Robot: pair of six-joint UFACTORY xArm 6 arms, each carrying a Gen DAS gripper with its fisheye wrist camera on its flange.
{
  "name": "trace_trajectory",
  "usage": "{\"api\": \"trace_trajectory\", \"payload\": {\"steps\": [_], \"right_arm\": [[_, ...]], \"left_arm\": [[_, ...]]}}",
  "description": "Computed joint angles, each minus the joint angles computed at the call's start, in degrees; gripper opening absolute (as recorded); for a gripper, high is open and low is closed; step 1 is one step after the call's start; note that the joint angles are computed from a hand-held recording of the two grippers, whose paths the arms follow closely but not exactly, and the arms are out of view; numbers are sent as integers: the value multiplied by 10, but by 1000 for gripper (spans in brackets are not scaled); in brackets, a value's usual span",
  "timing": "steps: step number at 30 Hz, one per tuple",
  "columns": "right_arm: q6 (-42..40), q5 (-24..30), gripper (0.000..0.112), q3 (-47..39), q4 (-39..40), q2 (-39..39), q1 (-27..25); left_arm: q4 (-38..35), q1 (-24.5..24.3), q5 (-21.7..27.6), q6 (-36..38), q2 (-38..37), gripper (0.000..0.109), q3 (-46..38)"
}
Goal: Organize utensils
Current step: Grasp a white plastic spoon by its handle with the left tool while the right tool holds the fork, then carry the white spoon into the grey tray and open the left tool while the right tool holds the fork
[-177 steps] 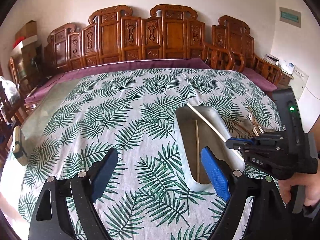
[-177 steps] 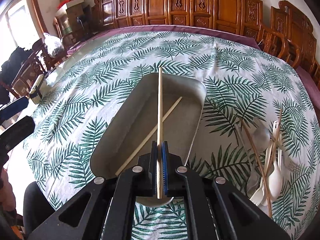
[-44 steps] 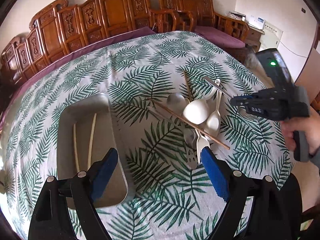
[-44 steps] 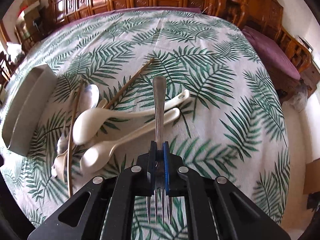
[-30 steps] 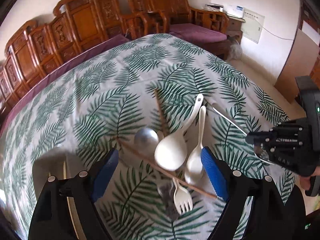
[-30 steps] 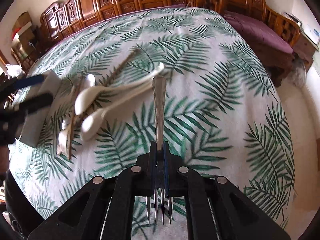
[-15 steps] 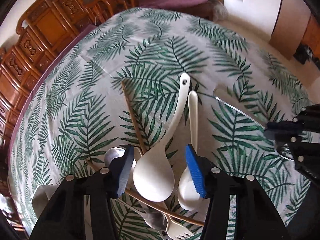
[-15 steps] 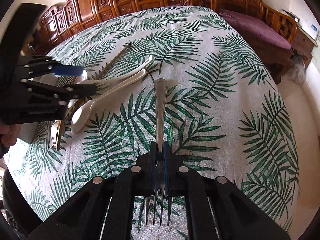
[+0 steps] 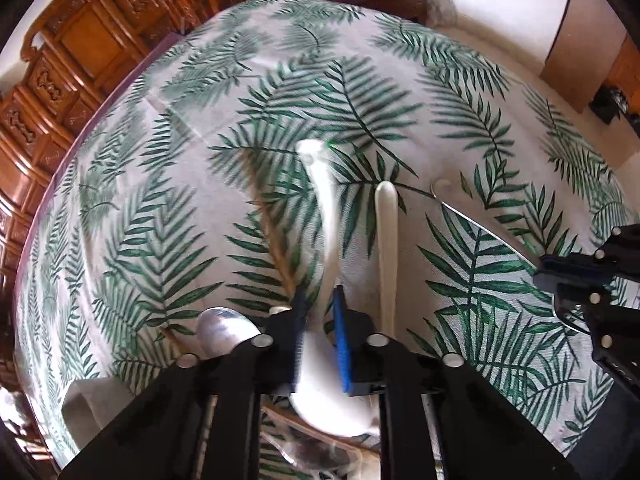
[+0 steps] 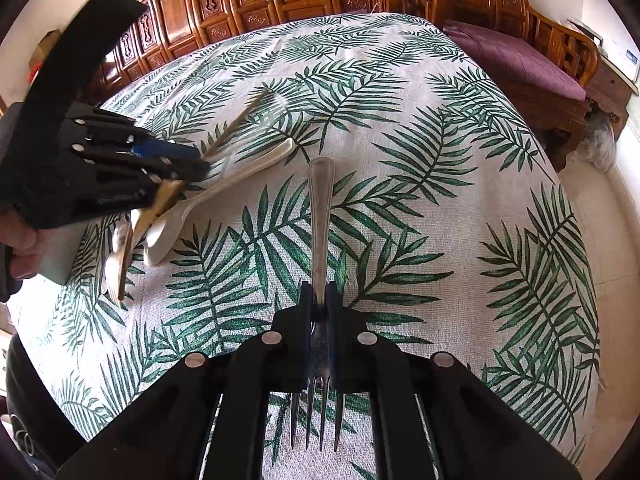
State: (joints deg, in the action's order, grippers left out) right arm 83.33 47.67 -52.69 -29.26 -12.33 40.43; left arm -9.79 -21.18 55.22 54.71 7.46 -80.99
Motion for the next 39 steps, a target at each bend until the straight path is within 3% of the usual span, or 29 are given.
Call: {"api": "trace_trajectory", "payload": {"steps": [3, 17, 29, 39], "right_arm": [[-1, 6, 8, -4, -3, 3, 3], [-6, 30, 8, -20, -8, 14, 8], [11, 48, 8, -44, -36, 5, 18], [-14, 64, 8, -110, -50, 44, 40]], "left_arm": [[-12, 11, 11, -5, -9, 3, -6], [-88, 45, 5, 26, -65, 3, 15], [-165, 110, 60, 65, -92, 3, -3], [-207, 195, 96, 66, -86, 3, -35]]}}
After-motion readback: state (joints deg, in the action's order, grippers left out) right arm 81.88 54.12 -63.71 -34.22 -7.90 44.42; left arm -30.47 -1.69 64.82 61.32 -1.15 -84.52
